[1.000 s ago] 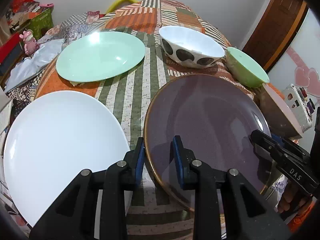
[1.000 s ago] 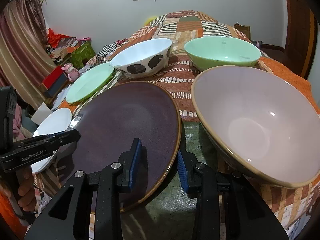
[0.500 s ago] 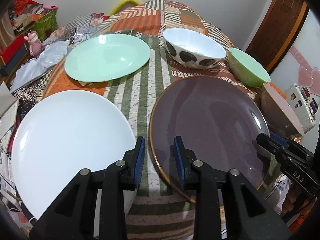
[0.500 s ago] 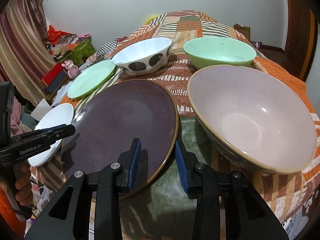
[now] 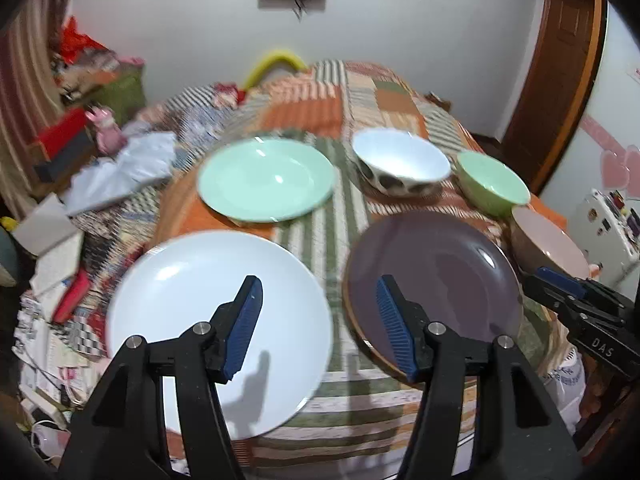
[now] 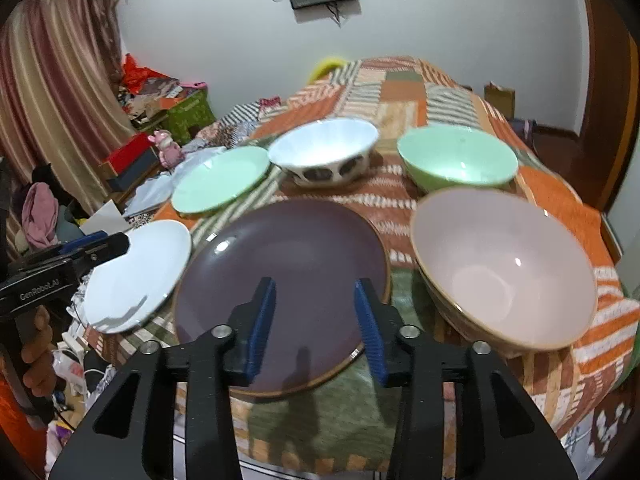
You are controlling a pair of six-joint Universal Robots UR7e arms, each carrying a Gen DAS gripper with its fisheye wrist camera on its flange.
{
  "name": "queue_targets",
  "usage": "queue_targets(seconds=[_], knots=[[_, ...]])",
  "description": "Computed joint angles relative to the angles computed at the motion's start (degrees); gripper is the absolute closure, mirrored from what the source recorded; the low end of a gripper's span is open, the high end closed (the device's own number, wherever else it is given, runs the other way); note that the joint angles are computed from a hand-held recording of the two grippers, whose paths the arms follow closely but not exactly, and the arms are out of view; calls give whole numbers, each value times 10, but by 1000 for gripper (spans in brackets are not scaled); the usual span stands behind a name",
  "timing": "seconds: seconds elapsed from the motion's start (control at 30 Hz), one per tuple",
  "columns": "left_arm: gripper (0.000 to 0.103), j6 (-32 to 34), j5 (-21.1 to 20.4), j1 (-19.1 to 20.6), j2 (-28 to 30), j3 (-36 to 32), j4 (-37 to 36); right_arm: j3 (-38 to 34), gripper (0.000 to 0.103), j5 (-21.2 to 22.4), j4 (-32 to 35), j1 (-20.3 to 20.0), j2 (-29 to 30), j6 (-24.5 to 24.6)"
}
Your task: Organize plates and bowls
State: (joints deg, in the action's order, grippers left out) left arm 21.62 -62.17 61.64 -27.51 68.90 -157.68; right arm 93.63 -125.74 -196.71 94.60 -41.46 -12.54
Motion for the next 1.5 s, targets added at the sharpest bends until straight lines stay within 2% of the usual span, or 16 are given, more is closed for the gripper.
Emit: queue_targets(seconds=[0.13, 0.2, 0.3, 0.63, 1.0, 1.17, 1.27, 1.33, 1.4, 1.5], knots=[[30, 21, 5, -1, -23, 31, -52, -20, 53, 1, -3, 9, 12, -28], [26, 32, 13, -1, -32, 43, -75, -30, 44, 3, -3, 13, 18, -40], [16, 46, 24, 1, -41, 55, -104, -47, 42, 11, 0, 18, 29, -61], [12, 23, 58, 26, -56, 51, -117, -124, 41, 48, 78, 27, 77, -89], [12, -30, 90, 66, -31, -15, -23, -221, 41, 67, 206, 23, 132, -87], [12, -49, 91, 78, -22, -36, 20, -265, 41, 71, 268, 17, 152, -78], [17, -52, 85, 84, -19, -43, 32, -287, 41, 75, 299, 15, 163, -75], [29, -52, 85, 87, -15, -50, 44, -299, 44, 75, 317, 14, 168, -75], [37, -54, 85, 89, -12, -58, 56, -307, 54, 77, 332, 14, 172, -72], [47, -66, 70, 94, -11, -65, 74, -322, 60, 78, 359, 11, 177, -65]])
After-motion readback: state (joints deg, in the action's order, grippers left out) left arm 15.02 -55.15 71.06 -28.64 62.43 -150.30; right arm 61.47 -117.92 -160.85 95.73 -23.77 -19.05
